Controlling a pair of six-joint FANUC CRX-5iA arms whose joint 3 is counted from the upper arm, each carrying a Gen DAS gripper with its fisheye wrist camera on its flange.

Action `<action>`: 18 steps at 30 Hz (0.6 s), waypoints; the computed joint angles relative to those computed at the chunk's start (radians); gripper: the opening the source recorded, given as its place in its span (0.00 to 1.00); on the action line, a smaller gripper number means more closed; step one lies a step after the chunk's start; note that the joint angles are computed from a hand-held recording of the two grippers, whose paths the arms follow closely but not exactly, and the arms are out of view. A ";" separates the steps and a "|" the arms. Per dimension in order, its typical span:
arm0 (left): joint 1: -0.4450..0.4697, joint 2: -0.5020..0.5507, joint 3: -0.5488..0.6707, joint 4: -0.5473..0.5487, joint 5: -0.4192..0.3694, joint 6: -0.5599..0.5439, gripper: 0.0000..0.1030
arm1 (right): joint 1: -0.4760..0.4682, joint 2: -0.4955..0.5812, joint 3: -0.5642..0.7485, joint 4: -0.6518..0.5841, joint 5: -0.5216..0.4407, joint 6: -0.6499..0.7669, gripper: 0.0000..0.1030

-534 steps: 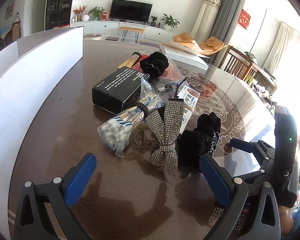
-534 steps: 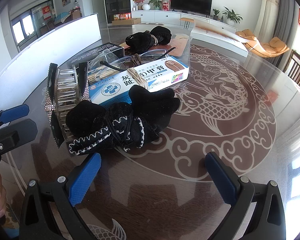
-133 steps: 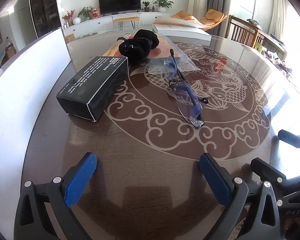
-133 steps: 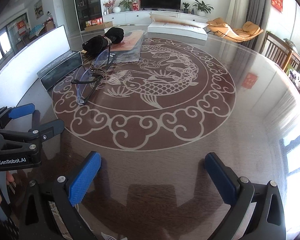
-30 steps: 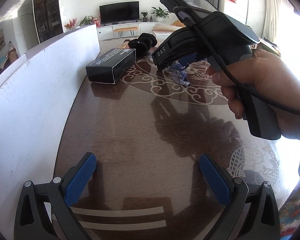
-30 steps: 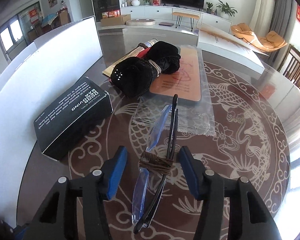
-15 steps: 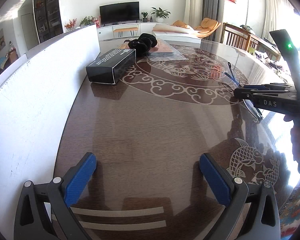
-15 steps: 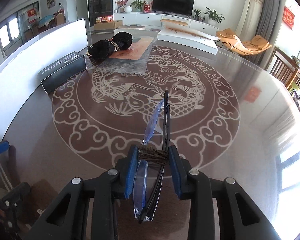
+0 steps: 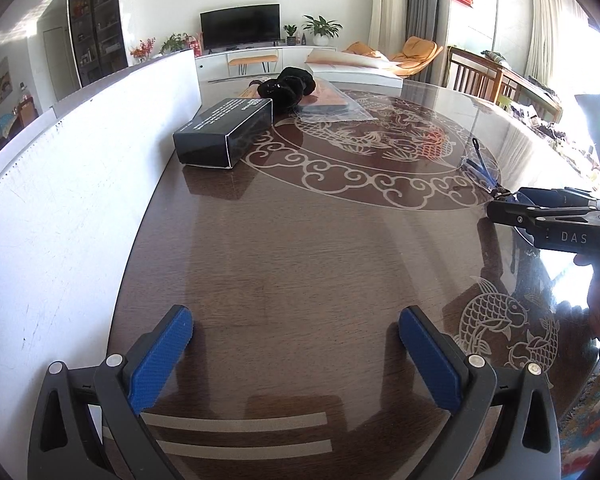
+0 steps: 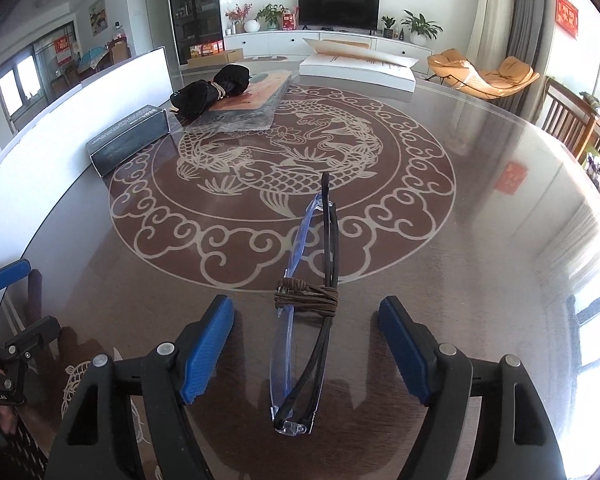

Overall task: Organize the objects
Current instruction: 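Grasp the black odor removing bar box with left gripper while right lifts eyeglasses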

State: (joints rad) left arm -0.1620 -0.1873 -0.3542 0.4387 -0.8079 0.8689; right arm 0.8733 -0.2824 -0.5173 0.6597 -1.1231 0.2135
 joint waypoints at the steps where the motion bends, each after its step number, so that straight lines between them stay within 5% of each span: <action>1: -0.002 0.008 0.021 -0.025 -0.022 0.027 1.00 | 0.002 0.000 0.001 0.000 -0.004 -0.002 0.76; 8: -0.089 0.065 0.184 -0.143 0.076 0.138 1.00 | 0.003 -0.002 -0.001 -0.001 -0.005 -0.011 0.78; 12: -0.180 0.280 0.514 -0.403 -0.016 0.301 1.00 | 0.001 -0.005 -0.003 -0.004 0.004 -0.008 0.80; 18: -0.223 0.559 0.864 -0.523 -0.194 0.381 1.00 | -0.004 -0.017 -0.013 -0.004 0.023 -0.015 0.80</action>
State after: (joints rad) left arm -0.3847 0.3713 0.5096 -0.0840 -1.0015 1.2497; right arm 0.8691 -0.2997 -0.5300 0.6562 -1.1004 0.1985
